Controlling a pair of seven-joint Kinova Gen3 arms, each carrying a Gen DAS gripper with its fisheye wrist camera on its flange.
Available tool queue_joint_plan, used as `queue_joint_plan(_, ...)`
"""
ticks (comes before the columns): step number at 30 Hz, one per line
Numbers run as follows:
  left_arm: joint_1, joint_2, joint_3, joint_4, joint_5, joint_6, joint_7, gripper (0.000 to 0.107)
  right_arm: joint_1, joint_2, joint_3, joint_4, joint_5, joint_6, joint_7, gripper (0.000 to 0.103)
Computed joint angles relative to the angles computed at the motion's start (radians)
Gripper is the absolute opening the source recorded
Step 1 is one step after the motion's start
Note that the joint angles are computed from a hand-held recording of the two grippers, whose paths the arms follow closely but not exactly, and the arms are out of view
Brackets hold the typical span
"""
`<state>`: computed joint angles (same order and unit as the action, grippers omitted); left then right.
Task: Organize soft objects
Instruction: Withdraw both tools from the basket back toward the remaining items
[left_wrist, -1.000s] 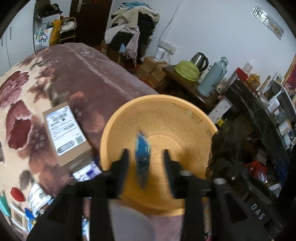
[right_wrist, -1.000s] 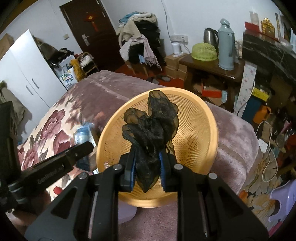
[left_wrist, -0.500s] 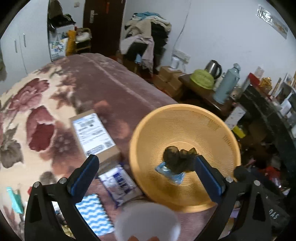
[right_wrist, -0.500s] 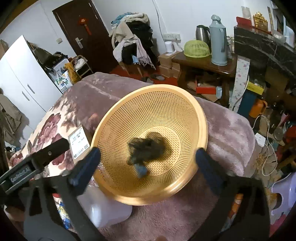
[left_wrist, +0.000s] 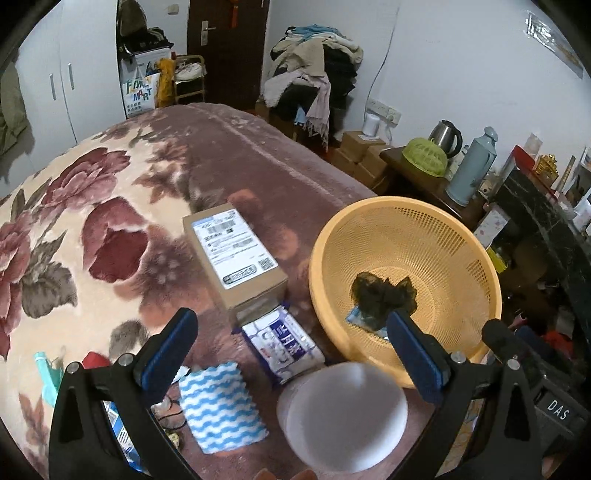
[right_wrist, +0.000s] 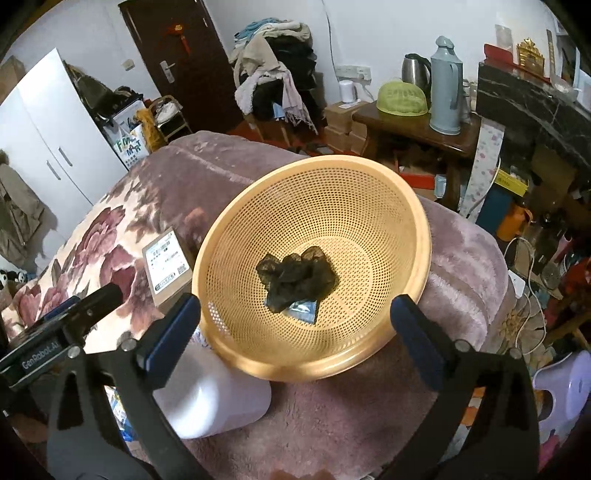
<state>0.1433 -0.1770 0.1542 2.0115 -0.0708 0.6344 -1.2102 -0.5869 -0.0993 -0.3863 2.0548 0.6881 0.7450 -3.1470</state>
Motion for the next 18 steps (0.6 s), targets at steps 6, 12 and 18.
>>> queue_joint_plan(6, -0.004, -0.037, -0.031, 0.031, 0.035, 0.01, -0.036, 0.102, -0.027, 0.016, -0.016, -0.025, 0.006, 0.034, -0.007, 0.103)
queue_joint_plan(12, -0.029, -0.093, -0.076, 0.066, 0.098, 0.03, -0.098, 0.102, -0.077, 0.048, -0.018, -0.064, 0.018, 0.058, 0.005, 0.103)
queue_joint_plan(18, -0.07, -0.156, -0.117, 0.112, 0.117, 0.05, -0.137, 0.102, -0.139, 0.086, -0.009, -0.098, 0.035, 0.073, 0.0, 0.103)
